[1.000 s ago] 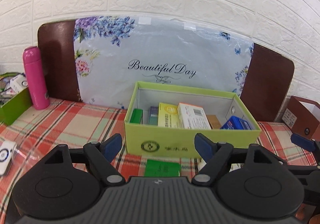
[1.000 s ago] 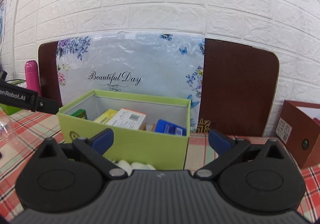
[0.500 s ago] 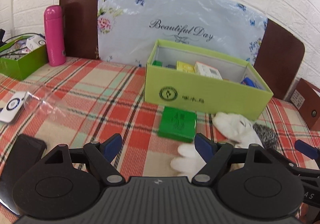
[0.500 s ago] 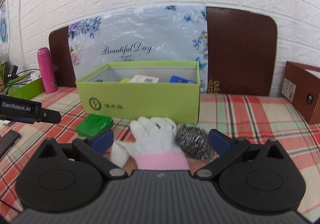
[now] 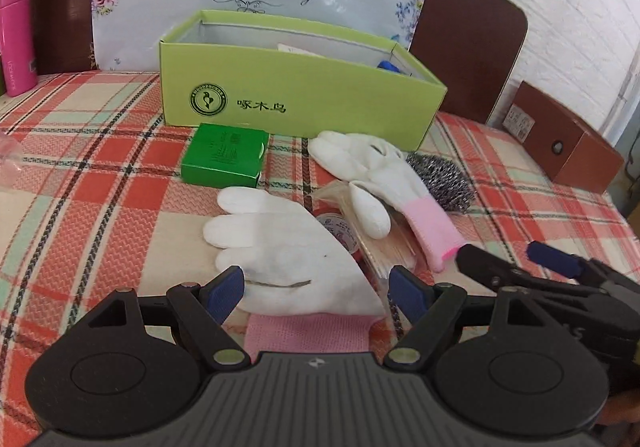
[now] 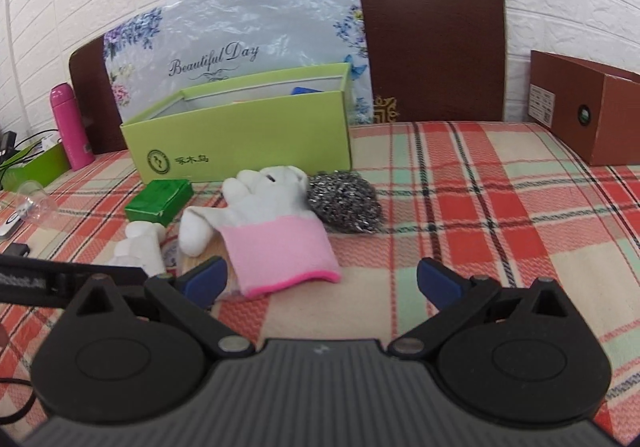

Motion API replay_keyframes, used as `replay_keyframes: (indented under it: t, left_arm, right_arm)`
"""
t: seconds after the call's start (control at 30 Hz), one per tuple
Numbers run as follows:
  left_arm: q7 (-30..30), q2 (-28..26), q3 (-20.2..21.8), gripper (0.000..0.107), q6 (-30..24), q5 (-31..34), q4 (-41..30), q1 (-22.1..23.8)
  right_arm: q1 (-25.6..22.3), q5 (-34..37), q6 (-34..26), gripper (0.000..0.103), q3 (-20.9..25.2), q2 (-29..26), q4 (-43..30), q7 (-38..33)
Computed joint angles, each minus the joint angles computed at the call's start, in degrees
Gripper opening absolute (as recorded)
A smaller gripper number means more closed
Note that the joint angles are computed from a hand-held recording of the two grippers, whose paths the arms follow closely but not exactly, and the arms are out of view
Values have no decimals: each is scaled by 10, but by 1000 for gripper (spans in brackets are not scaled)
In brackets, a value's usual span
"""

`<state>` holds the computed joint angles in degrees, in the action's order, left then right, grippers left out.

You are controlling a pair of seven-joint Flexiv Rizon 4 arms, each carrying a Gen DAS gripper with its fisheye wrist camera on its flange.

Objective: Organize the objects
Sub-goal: 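Grasp a pink-cuffed glove with right tool while left tool grasps white glove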

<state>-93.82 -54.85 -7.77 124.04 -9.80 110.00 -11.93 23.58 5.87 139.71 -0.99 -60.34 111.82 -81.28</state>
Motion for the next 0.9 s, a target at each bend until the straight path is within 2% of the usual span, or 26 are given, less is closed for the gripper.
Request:
replay_keyframes:
  t: [0.03, 0.1, 0.13, 0.2, 0.27, 0.3, 0.4, 0.53, 0.57, 0.63, 0.67, 0.7, 0.77, 0.8, 0.87, 0.9]
  left_arm:
    - [2, -7, -2, 81, 4, 8, -6, 4]
    - [8, -12, -2, 49, 2, 18, -9, 10]
    - [8, -11, -3, 45, 7, 24, -4, 16]
    - [-8, -8, -32, 33, 8, 57, 9, 59]
    - [-29, -5, -55, 30, 12, 83, 23, 94]
    - [-35, -1, -52, 30, 15, 83, 29, 95]
    - [-35, 14, -11, 30, 26, 51, 49, 61]
    - [-47, 16, -13, 30, 37, 56, 63, 71]
    - [-49, 15, -10, 33, 41, 53, 64, 67]
    - [-46, 16, 3, 47, 42, 36, 63, 51]
    - [-41, 16, 15, 59, 43, 18, 61, 35]
    - [-34, 16, 27, 62, 40, -3, 59, 17]
    - [-26, 15, 27, 62, 31, -9, 55, 15]
    - [-28, 14, 21, 62, 28, -6, 55, 21]
    - [-30, 11, 17, 62, 29, -4, 53, 25]
    - [-29, 11, 18, 63, 29, -6, 53, 23]
  right_arm:
    - [-1, 1, 2, 103, 0, 0, 1, 0]
    - [-1, 3, 6, 103, -1, -2, 0, -2]
    - [-6, -4, 8, 103, 1, -2, 1, -1]
    - [-12, -18, 7, 100, 5, -3, -1, 1]
    - [-15, -32, 4, 98, 5, -8, -9, -1]
    - [-18, -43, -3, 97, 6, -9, -15, -1]
    - [-33, -89, -27, 94, 12, -15, -38, 2]
    - [-41, -122, -65, 93, 10, -29, -82, 4]
    - [-44, -130, -78, 92, 12, -32, -92, 8]
    - [-50, -140, -99, 88, 16, -37, -106, 18]
    - [-59, -154, -107, 78, 23, -38, -110, 24]
    - [-74, -175, -109, 59, 35, -39, -110, 32]
    - [-96, -204, -99, 36, 53, -36, -99, 45]
    - [-87, -195, -91, 29, 45, -33, -91, 42]
    - [-65, -168, -69, 22, 27, -28, -76, 27]
    - [-64, -165, -60, 22, 27, -24, -68, 24]
